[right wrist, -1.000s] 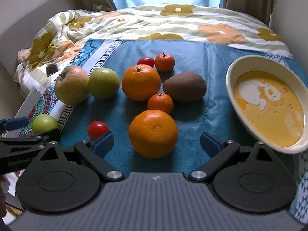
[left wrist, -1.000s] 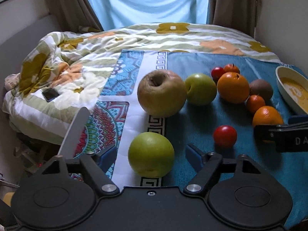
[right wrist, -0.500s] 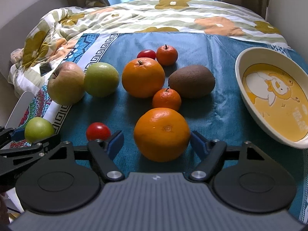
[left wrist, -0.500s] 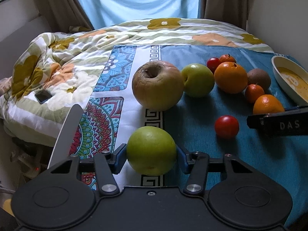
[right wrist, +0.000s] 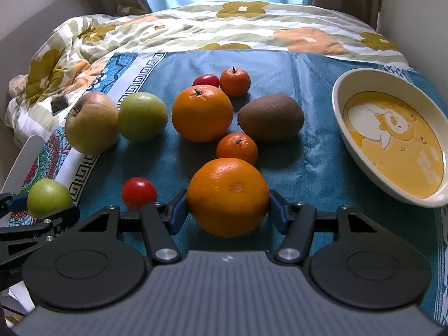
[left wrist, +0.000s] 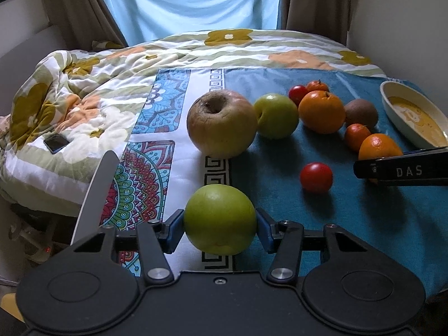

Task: Organize fruits
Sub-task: 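Carry the green apple into the bowl with the left gripper while the right carries the orange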

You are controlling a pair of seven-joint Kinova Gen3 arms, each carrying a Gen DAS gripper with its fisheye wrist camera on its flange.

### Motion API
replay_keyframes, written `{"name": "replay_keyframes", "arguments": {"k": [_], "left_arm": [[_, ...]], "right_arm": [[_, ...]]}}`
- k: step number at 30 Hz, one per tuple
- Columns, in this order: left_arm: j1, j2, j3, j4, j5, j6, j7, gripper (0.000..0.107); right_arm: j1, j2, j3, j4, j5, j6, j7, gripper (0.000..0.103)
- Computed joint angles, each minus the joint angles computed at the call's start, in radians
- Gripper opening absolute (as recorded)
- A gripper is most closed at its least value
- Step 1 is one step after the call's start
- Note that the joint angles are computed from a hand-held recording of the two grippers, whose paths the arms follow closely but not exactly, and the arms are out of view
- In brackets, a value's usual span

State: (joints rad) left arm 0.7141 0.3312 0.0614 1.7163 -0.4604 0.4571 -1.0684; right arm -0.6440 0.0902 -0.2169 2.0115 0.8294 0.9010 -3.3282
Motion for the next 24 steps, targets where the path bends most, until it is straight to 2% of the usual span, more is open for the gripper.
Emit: {"name": "replay_keyframes", "arguments": {"k": [6,13,19,24], "left_arm": [[-0.020,-0.042,0.039,-0.003,0.033,0.011,-0.039,0.057],[-0.034,-0.067,0.096,-0.069,0.088,0.039,-0.127,0.057],[0.020,-0.043,0.109,-0.162,0.089,0.073,-0.148,0.057],[0.107,0.012,0.095,-0.272,0.064,0.133,-0.110,0.057]], "right_arm": [[-0.009,-0.045,-0.023,-0.008,-0.008,0.069,-0.016,0.074],[0.012,-0.147,-0.073,-0.018,-0.042,0.177,-0.011,0.074],[0.082,-0.264,-0.116,0.005,-0.072,0.257,0.034,0.074],[0.154,-0.378,-0.108,0.043,-0.123,0.271,0.138,0.074]]}}
